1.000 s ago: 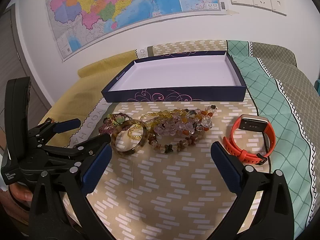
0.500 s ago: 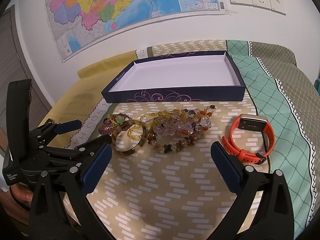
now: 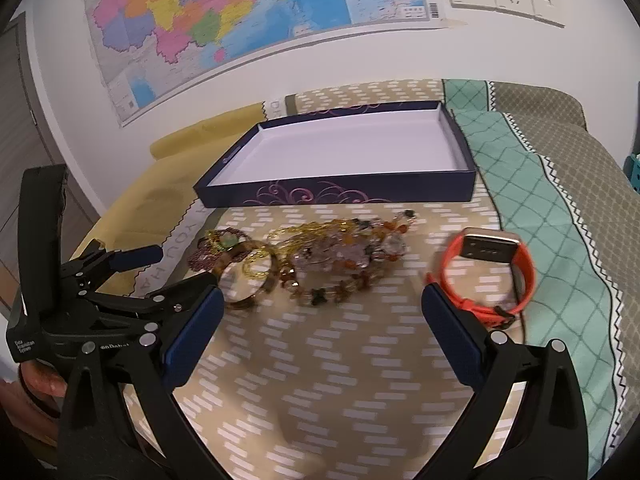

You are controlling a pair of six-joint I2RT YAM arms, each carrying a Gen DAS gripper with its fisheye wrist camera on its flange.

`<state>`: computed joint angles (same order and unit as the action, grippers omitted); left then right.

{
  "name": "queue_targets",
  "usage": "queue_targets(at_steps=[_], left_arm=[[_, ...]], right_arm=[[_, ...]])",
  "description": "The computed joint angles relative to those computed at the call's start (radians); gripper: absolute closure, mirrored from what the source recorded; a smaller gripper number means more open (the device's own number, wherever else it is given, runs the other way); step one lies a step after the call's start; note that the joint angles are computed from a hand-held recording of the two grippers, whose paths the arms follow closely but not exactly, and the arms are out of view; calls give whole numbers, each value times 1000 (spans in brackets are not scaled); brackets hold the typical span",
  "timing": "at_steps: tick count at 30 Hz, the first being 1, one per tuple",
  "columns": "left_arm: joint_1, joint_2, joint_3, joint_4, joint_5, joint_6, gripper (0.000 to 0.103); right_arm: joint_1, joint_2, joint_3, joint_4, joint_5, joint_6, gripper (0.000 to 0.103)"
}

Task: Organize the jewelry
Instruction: 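Move the left gripper to the tortoiseshell bangle while the right gripper approaches the orange watch band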

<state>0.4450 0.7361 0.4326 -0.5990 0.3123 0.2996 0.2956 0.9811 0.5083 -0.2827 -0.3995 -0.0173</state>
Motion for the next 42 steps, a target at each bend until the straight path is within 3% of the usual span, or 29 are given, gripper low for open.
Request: queue_targets(at_steps=[11,16,20,23,28,29,30,32,36,42], left_arm=[[-20,72,26,-2,34,20,27],[-3,139,43,13,58,27,30],[-1,166,54,16,66,36,31],[-14,168,59,11,49,43,32],[4,186,77,-16,77,78,46],[20,195,86,-29,94,93,50],[28,201,90,-36,103,102,52],[48,210,100,-52,117,122,57],[110,208,113,-92,158,154,58],[142,126,96,-152,215,233,59]], right_arm=[[-283,96,59,-20,-45,-84,6],[-352,219,113,-43,-97,-146,19],[-353,280,134,-42,-118,-172,35],[-342,293,137,-38,-121,-187,40],[-321,295,146,-48,-126,-202,50],[-318,290,145,-46,-117,-202,56],[-318,300,154,-61,-121,-216,75],[-328,326,165,-75,-152,-226,84],[-317,336,165,-63,-150,-210,84],[-293,327,156,-51,-137,-214,73]])
